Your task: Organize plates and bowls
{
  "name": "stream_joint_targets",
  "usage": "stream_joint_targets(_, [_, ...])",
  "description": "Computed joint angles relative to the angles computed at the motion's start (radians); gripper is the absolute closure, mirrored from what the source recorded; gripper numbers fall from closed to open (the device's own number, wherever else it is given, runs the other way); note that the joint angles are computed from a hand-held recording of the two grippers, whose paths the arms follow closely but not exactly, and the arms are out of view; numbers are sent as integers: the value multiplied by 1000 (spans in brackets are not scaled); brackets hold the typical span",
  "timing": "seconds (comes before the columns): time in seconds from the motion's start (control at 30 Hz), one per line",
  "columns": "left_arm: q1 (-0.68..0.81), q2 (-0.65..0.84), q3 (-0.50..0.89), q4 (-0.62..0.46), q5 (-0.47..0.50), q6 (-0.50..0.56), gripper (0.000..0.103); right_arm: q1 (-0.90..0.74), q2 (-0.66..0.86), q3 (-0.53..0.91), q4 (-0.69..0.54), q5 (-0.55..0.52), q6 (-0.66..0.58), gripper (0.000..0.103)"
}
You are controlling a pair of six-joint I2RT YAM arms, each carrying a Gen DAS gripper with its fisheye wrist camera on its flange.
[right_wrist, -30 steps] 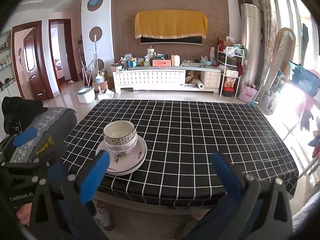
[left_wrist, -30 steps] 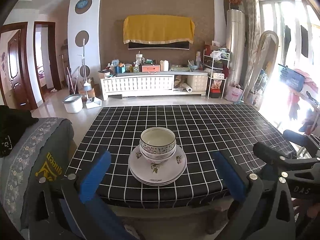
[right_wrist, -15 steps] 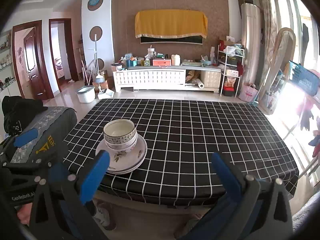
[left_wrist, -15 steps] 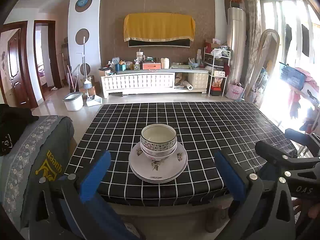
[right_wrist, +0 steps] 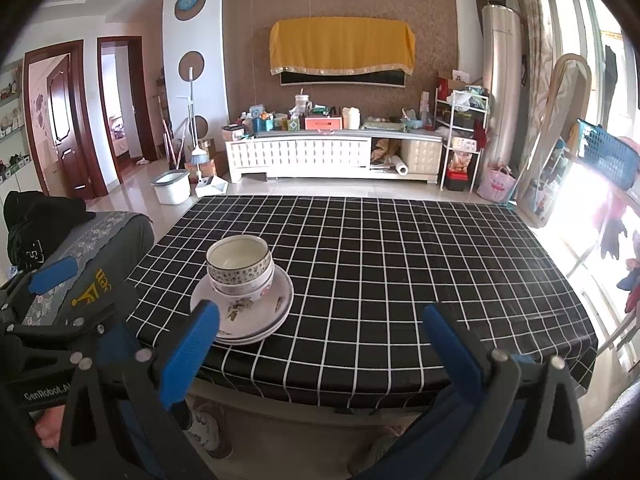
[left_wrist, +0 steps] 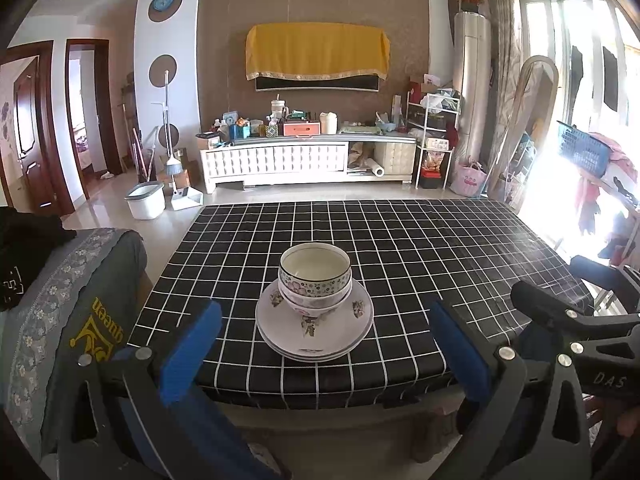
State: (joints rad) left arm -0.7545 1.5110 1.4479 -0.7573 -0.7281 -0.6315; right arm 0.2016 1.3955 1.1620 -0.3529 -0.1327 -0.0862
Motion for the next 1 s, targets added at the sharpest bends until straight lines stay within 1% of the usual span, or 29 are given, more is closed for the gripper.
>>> stream_joint_targets(0.27, [0,-3,-3,3,13,-5,0,-4,-1,-6,-3,-4,0,0])
stream_joint_targets(0.73, [-5,16,11,-10,9,5,0,-15,6,9,-13,3,-7,0])
stream_joint_targets(1.0, [-9,13,6,-15,4,-6,0,-18,8,11,-21,9,-13,0])
